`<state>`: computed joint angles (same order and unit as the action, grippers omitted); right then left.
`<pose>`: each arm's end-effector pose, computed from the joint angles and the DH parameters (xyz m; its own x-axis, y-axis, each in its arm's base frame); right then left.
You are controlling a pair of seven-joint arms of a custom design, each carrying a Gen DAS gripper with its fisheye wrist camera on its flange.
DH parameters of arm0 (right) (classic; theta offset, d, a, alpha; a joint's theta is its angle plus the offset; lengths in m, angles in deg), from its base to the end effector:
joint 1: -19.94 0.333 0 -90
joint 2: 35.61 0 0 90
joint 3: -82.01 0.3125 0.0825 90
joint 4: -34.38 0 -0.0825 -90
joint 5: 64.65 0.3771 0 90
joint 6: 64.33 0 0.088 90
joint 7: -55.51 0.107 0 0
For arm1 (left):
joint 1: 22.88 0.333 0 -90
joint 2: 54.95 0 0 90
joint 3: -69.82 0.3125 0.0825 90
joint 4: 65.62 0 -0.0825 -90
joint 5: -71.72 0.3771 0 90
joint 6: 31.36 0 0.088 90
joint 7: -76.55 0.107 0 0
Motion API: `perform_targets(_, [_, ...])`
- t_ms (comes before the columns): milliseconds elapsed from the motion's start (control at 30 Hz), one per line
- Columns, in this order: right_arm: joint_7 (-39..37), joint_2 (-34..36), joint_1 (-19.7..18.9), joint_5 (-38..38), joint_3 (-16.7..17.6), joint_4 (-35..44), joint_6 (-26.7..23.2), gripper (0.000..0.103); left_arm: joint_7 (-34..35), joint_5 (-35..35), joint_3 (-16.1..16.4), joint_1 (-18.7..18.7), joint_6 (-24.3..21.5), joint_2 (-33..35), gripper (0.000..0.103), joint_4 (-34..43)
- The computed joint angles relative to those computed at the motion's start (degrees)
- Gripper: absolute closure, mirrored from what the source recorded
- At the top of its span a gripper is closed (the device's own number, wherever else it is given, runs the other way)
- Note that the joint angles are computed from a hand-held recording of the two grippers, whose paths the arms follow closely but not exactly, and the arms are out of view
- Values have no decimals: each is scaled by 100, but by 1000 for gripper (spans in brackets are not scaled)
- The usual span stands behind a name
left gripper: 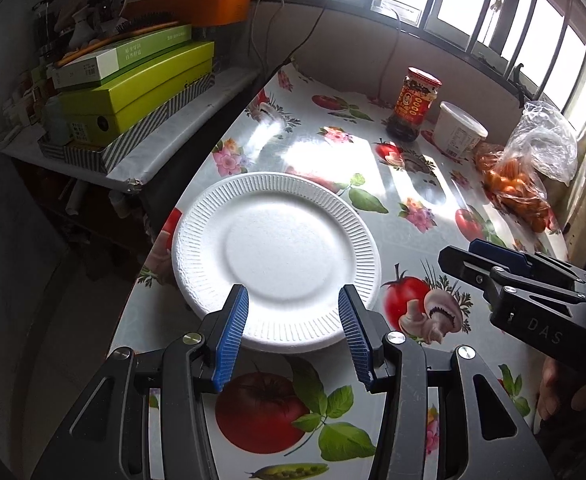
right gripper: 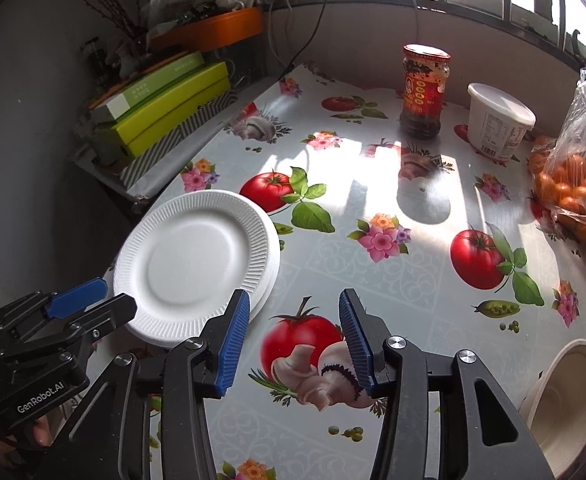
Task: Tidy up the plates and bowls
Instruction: 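Move both grippers toward the beige paper bowls by the window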
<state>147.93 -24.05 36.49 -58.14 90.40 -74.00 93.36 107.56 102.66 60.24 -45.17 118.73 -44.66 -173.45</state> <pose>0.5903 0.2627 0.4761 0.3311 -0.9311 -0.1528 -0.7801 -0.1790 -0.5995 0.5386 -0.3418 0.4756 0.0387 -0.9875 0.1527 -0.7968 -0.1227 -0.5916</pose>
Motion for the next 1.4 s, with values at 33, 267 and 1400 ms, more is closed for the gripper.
perform_targets(33, [78,-64,15,-60,-34,-79,31,56,-8,26,-3,-13,33,3,55,4])
perform_targets(267, [637,-673,30,-416,-241,-817,397,52,150,-40,-73,-129,192,106,55,112])
perform_targets(1400, [3881,-4241,-1509,-3102,-402,-4495,1058,51,3209,-2214,-450,-1156,891,1332,55,1331])
